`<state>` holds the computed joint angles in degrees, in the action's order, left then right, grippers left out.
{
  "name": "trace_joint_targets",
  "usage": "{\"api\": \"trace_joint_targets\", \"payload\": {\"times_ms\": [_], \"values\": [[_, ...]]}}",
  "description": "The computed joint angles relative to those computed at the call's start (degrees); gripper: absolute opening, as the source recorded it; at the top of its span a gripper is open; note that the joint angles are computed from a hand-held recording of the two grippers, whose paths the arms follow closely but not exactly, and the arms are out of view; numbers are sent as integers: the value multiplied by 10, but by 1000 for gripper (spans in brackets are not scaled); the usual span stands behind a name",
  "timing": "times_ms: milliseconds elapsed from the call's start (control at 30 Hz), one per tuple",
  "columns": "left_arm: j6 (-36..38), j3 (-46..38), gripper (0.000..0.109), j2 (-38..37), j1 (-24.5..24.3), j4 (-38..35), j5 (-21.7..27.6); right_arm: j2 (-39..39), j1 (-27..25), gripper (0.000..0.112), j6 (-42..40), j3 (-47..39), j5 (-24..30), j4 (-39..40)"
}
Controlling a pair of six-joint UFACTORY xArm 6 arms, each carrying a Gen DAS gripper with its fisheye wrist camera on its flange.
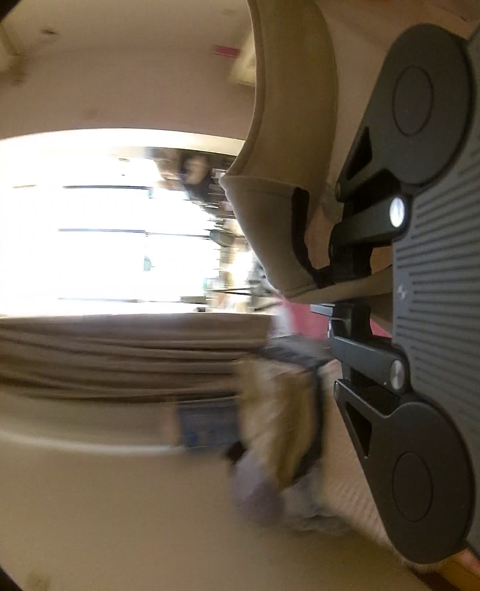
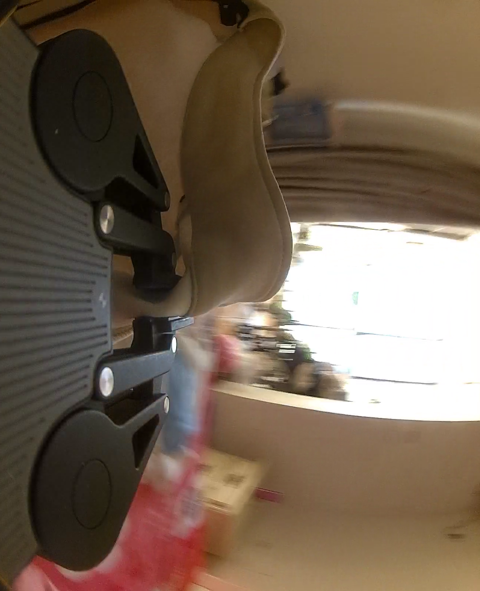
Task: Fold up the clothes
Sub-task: 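Lift the hoodie by the collar with both grippers and shake it out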
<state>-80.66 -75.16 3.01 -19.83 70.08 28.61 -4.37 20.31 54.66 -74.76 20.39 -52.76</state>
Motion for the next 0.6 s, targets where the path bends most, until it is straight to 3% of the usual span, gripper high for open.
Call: {"api": "trace_joint_targets", "payload": {"times_ms": [200, 267, 333, 367, 467, 533, 600], "values": [[108, -102, 13, 169, 21, -95, 7, 215, -23, 11, -152, -155, 19, 177], [165, -128, 15, 212, 24, -150, 18, 263, -5, 15, -138, -177, 27, 178], [227, -151, 22, 246, 26, -216, 35, 304, 2, 20, -170, -186, 17, 236], [235, -145, 25, 253, 24, -230, 42, 311, 7, 29, -192, -180, 17, 274], [215, -143, 36, 261, 32, -177, 34, 272, 19, 41, -196, -108, -9, 300], [252, -142, 42, 250, 31, -210, 43, 249, 20, 50, -239, -87, -9, 341], [293, -130, 56, 227, 37, -273, 30, 227, 18, 59, -273, -65, -8, 366]]}}
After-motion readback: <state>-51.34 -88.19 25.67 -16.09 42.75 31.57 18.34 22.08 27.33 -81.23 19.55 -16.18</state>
